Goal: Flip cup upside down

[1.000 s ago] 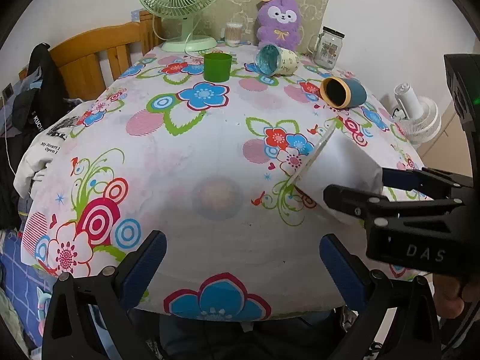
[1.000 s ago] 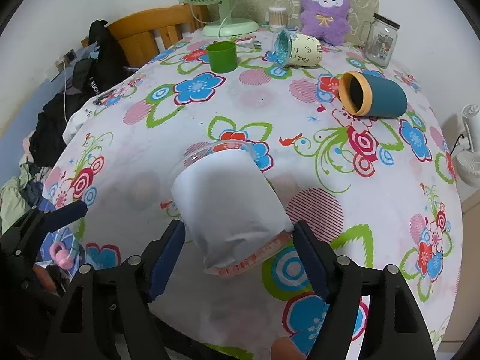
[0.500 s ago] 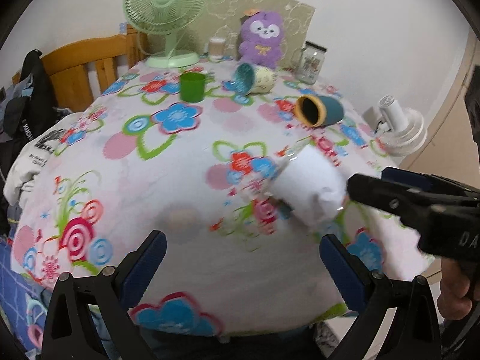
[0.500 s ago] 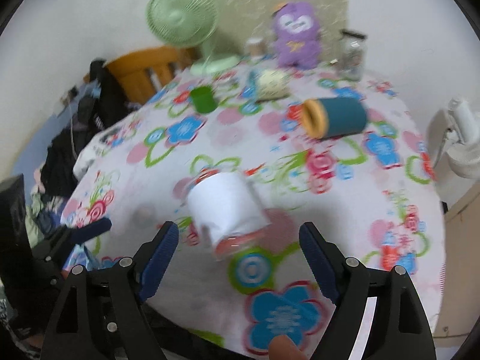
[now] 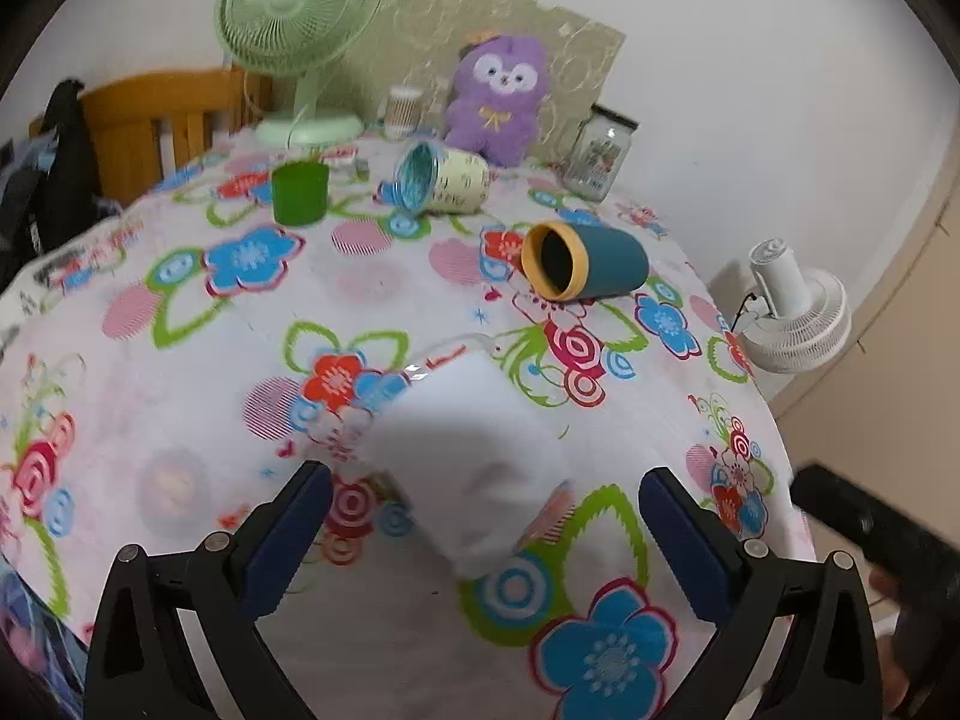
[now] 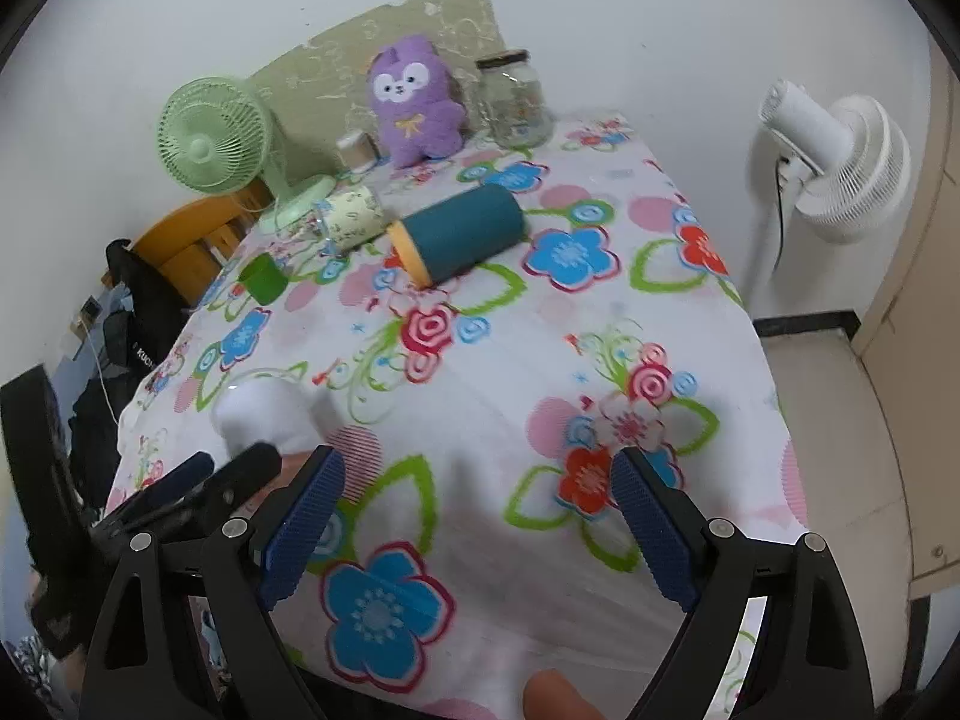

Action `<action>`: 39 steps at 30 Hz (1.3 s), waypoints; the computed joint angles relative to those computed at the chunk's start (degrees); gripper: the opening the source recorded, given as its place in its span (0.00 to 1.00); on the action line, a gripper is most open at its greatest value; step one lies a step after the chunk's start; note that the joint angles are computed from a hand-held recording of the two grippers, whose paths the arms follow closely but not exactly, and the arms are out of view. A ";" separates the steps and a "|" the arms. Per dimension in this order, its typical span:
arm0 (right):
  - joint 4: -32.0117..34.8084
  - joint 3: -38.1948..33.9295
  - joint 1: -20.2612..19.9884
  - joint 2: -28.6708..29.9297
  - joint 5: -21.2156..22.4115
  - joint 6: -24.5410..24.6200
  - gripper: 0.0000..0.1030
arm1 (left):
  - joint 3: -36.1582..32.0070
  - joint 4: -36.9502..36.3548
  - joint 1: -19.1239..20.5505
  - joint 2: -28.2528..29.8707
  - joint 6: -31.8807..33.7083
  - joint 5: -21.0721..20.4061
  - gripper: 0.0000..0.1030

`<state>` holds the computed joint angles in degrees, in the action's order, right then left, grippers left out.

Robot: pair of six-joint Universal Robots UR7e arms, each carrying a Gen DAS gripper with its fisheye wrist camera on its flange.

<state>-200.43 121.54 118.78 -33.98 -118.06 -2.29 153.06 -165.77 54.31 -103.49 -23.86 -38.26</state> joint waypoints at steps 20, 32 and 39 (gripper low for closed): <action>-1.17 1.63 -2.94 0.80 1.68 -1.50 0.89 | -1.34 -3.90 4.42 9.54 -8.36 5.67 0.89; 0.72 -0.61 -1.91 2.78 3.28 -1.48 0.89 | 0.92 5.30 -0.41 -1.39 -8.06 12.18 0.74; 1.89 -1.96 -0.31 3.89 4.29 -2.08 0.89 | -0.30 24.57 -4.80 -14.31 -9.72 13.65 0.74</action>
<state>-198.54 119.58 118.47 -30.10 -113.77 -4.37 152.76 -141.20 49.52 -117.80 -33.58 -24.61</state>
